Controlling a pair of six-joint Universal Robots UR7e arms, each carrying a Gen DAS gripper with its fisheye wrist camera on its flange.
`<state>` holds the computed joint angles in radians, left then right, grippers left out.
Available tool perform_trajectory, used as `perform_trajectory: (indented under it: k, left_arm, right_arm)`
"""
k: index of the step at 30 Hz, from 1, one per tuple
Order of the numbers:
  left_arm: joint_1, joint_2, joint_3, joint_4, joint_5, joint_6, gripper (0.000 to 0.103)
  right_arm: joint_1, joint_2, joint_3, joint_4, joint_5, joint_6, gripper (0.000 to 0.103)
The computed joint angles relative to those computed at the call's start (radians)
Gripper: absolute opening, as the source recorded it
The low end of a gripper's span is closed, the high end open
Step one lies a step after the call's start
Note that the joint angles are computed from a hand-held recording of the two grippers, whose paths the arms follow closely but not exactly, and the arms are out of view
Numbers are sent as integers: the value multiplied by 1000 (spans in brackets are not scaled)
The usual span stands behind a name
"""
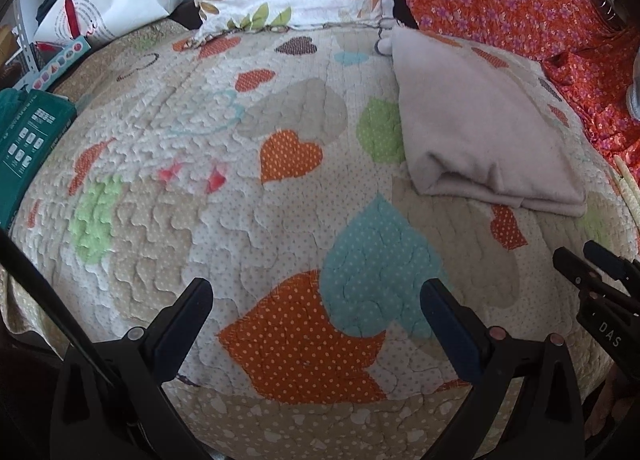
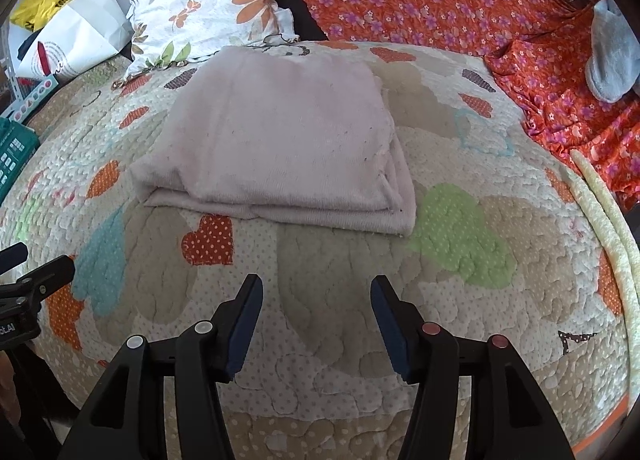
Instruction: Fold small clothes
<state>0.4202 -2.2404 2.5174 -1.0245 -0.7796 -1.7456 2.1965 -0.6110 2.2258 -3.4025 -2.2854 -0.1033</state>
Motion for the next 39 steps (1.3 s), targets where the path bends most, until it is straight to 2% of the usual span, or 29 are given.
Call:
perform_trajectory:
  k: [6, 12, 26, 39]
  left_arm:
    - [86, -18, 42, -129, 9, 128, 103]
    - [110, -63, 61, -178, 29, 174, 103]
    - [81, -97, 80, -151, 49, 141, 103]
    - [74, -104, 84, -153, 46, 132, 103]
  right_arm:
    - [1, 17, -11, -4, -20, -15, 62]
    - [-4, 33, -20, -8, -27, -23, 64]
    - [-19, 50, -30, -25, -39, -16, 79]
    - [-28, 57, -36, -38, -47, -24, 85]
